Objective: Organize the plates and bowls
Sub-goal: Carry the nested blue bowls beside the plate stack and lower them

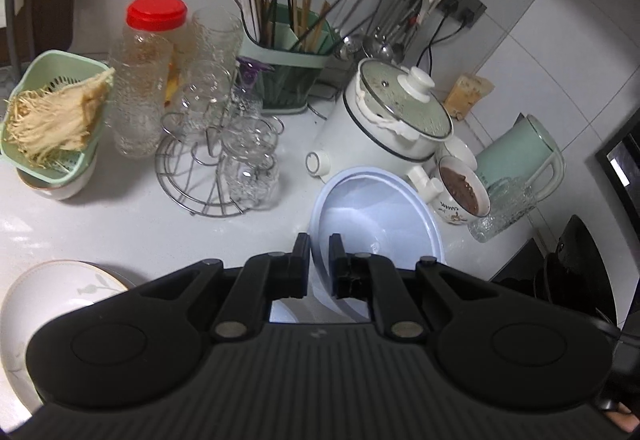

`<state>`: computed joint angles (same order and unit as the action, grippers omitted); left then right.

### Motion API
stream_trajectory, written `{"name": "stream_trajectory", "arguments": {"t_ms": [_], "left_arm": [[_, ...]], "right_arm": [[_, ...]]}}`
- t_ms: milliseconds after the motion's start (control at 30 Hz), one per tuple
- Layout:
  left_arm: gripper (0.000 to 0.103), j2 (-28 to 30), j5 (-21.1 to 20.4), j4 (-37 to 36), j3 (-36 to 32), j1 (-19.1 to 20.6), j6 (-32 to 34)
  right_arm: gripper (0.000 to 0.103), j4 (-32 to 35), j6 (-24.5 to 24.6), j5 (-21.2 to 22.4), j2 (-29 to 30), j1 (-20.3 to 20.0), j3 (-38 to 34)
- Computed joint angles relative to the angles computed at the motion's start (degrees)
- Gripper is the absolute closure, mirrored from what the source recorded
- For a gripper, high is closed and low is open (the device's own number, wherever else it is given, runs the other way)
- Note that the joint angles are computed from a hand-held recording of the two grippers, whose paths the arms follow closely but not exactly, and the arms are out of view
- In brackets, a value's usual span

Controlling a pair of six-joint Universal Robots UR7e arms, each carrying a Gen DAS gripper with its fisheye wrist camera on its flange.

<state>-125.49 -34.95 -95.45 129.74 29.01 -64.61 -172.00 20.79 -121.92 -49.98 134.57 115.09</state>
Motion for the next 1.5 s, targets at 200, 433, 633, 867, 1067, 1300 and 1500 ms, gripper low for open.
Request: {"name": "stream_trajectory", "arguments": {"t_ms": [200, 433, 633, 867, 1067, 1300, 1500], "left_arm": [[0.092, -2.47, 0.35, 6.70, -0.98, -1.20, -3.37], [0.092, -5.28, -3.05, 12.40, -0.87, -0.44, -7.21], [0.092, -6.36, -5.95, 14.87, -0.28, 1.23, -8.62], [0.092, -7.92, -9.77, 15.05, 1.21, 5.08, -7.47], [0.092, -8.69, -11.12, 14.65, 2.49, 7.80, -6.64], [0.091, -8.65, -12.10, 12.54, 3.98, 9.02, -5.24], [0.090, -8.54, -12.16, 12.30, 4.16, 8.63, -5.86]], "right_arm": [[0.091, 1.07, 0.69, -0.13, 1.66, 1.31, -1.35], [0.090, 6.05, 4.07, 0.25, 2.41, 2.21, -1.59], [0.090, 9.67, 5.85, 1.16, 2.84, 2.02, -1.15], [0.090, 13.08, 7.47, 2.47, 3.76, 1.66, -0.67], [0.089, 14.20, 6.98, 3.15, 4.96, 1.59, -0.62], [0.089, 14.49, 5.64, 3.38, 5.79, 1.02, -0.63], [0.088, 13.89, 5.01, 4.13, 5.28, 0.33, 0.07]]}}
